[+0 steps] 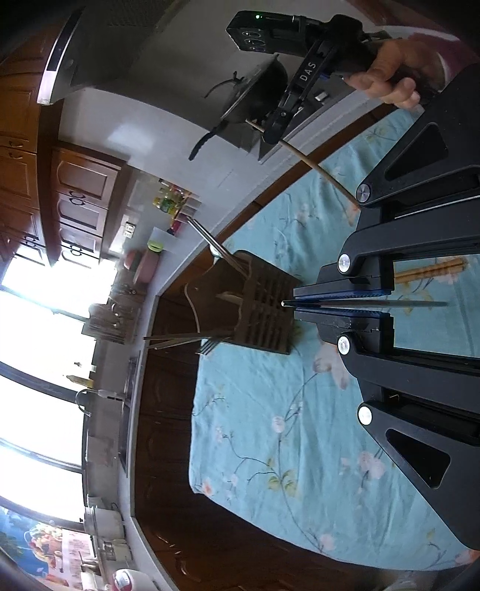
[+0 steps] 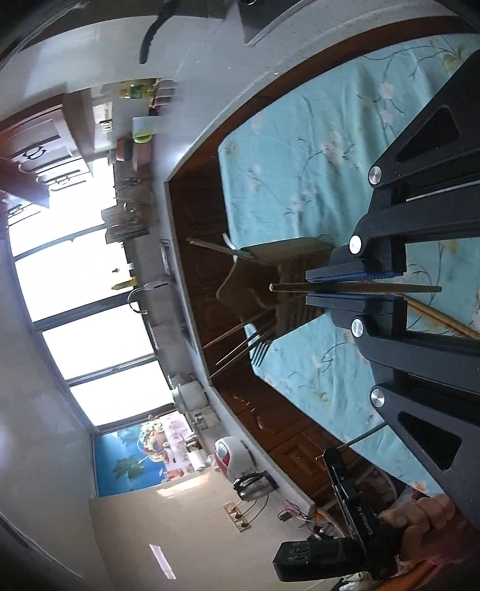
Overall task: Organize utensils
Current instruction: 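Lift both held chopsticks and carry them above the wooden holder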
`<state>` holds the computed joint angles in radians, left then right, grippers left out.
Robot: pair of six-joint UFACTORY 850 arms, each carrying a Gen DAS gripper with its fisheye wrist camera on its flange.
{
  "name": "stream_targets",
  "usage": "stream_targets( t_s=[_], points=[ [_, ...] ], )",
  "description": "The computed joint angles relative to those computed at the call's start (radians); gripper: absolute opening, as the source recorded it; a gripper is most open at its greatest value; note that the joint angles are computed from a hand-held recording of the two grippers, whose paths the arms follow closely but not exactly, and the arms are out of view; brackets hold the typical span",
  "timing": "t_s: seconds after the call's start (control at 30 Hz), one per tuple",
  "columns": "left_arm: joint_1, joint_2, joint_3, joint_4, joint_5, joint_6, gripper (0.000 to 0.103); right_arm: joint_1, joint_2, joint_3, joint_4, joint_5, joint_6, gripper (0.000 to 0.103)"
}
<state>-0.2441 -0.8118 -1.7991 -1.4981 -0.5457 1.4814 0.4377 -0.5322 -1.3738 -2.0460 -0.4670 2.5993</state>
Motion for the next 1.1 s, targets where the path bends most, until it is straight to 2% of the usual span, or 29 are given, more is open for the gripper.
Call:
stream_targets(
  t_s=[0.43,0.63,0.9,1.0,1.1],
  points=[
    [-0.002,-0.016,-0.041,-0.043,0.0,0.029,0.003,-0.011,-0.02,-0.036,-0.038,0.013,0.017,0.006],
    [-0.008,-0.042,-0.102,-0.05,0.014,0.019,0.003,-0.016,-0.027,-0.049,-0.038,0.004,0.017,0.006],
    [-0.024,-0.106,-0.266,-0.051,0.048,-0.002,0.003,-0.038,-0.057,-0.124,-0.029,-0.011,-0.022,0.006],
    [-0.033,-0.147,-0.361,-0.048,0.068,-0.013,0.003,-0.05,-0.076,-0.173,-0.029,-0.015,-0.041,0.006],
    [-0.041,-0.216,-0.51,0.009,0.079,-0.095,0.003,-0.064,-0.099,-0.231,-0.026,-0.023,-0.062,0.006]
  ],
)
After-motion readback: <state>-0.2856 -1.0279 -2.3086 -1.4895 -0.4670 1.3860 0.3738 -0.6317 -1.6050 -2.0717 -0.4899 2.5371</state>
